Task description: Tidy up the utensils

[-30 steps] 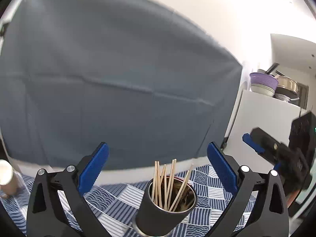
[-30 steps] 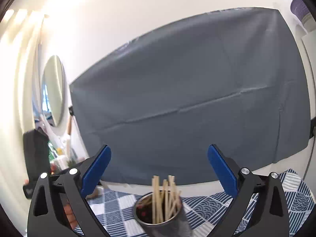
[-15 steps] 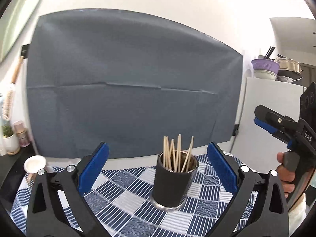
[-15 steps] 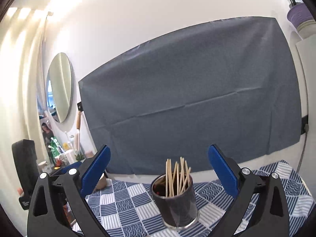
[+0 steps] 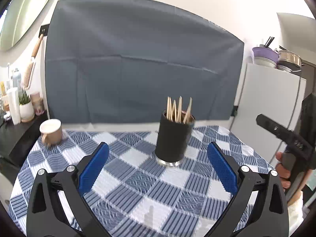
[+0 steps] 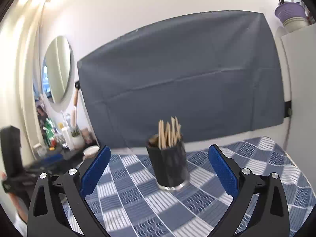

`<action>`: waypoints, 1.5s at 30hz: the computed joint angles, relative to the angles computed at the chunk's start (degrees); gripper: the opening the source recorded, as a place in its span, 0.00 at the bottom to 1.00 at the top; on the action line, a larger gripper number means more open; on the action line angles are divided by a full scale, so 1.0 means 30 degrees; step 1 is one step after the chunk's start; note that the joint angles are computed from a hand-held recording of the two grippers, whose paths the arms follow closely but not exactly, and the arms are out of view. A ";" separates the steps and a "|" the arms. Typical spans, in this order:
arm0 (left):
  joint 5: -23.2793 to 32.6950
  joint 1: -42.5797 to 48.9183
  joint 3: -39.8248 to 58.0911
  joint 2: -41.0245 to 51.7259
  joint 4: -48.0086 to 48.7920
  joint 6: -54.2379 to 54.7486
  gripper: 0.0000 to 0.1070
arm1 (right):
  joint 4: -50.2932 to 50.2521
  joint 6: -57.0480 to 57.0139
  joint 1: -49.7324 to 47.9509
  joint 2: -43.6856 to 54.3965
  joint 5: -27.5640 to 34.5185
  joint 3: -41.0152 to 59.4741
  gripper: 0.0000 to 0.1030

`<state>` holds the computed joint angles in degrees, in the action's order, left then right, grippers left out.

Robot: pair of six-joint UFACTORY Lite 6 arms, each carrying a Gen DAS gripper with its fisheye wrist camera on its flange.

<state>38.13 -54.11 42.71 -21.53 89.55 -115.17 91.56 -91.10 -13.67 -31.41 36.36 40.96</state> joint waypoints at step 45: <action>0.8829 -0.6718 -0.2144 0.8328 0.1603 -0.9738 0.91 | 0.4722 -0.7673 -0.1579 -0.8325 -0.0616 -1.1784 0.92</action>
